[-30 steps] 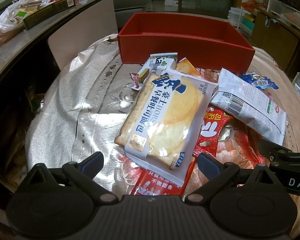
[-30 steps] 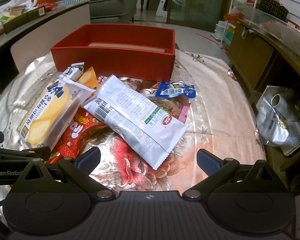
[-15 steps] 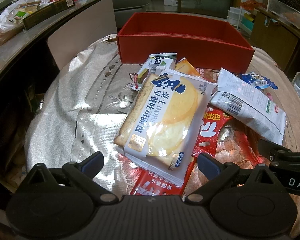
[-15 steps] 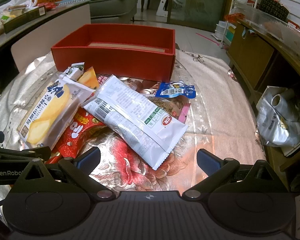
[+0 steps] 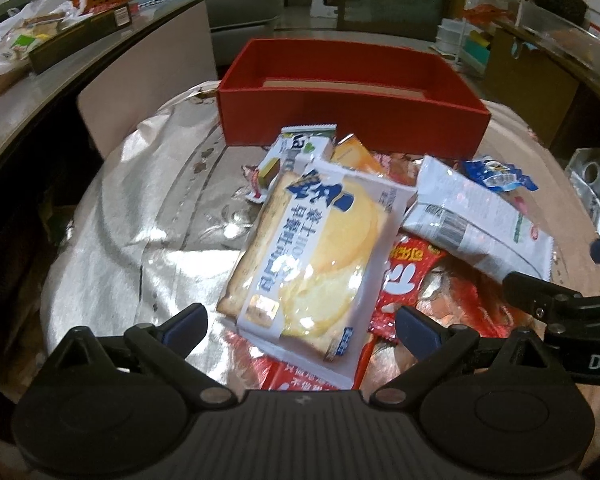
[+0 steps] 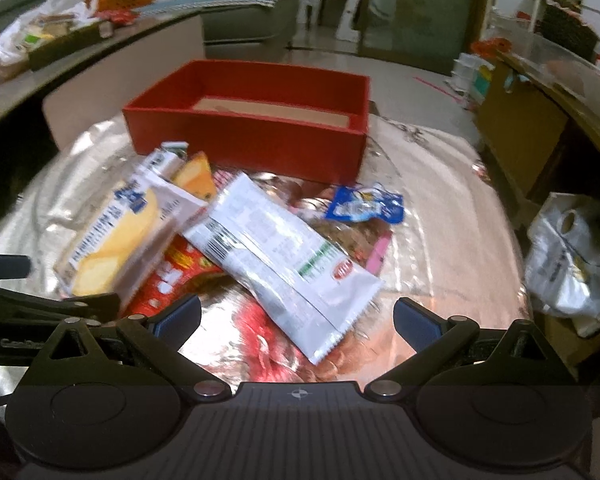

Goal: Organize snacks
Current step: 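Grasp the yellow bread pack with the left tool while the right tool grasps the white bar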

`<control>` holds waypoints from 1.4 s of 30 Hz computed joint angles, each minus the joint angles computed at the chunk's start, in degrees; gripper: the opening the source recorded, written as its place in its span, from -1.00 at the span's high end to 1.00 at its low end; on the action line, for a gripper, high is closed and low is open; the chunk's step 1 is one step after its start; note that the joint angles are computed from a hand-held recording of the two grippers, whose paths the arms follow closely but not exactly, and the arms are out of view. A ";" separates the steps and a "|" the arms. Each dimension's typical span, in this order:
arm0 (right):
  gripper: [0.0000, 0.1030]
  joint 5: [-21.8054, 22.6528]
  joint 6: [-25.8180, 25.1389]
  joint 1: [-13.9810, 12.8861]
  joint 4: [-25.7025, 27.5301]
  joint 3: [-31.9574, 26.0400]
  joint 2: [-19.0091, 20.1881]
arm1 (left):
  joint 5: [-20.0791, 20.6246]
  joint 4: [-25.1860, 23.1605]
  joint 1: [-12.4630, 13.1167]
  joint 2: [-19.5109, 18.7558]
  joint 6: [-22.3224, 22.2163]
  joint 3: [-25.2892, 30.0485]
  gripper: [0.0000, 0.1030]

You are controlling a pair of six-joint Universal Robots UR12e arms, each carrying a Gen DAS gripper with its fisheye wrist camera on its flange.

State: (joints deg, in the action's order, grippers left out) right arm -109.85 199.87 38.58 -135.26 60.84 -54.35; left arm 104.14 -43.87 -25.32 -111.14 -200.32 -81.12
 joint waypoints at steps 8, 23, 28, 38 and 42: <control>-0.93 5.54 -13.49 -1.62 -2.43 -2.07 1.16 | -4.10 -2.14 1.22 -0.80 2.55 1.95 -0.85; -0.64 11.77 -27.96 -3.34 3.78 -7.22 5.00 | -8.24 -3.24 2.61 -4.80 16.77 6.53 -0.85; -0.49 10.74 -30.49 -3.40 3.65 -7.23 5.44 | -5.46 -3.21 1.92 -5.75 16.75 7.15 -0.84; 0.04 16.08 -21.61 -4.93 4.06 -7.16 4.39 | -7.48 -3.03 3.08 -4.69 14.60 6.46 -0.47; 0.05 16.03 -19.48 -5.12 3.77 -6.80 3.91 | -8.84 -2.42 3.57 -3.92 13.11 5.76 -0.45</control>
State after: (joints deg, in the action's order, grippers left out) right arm -93.82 180.39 33.46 -131.49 54.04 -50.44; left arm 95.30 -46.28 -21.75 -115.06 -187.21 -75.36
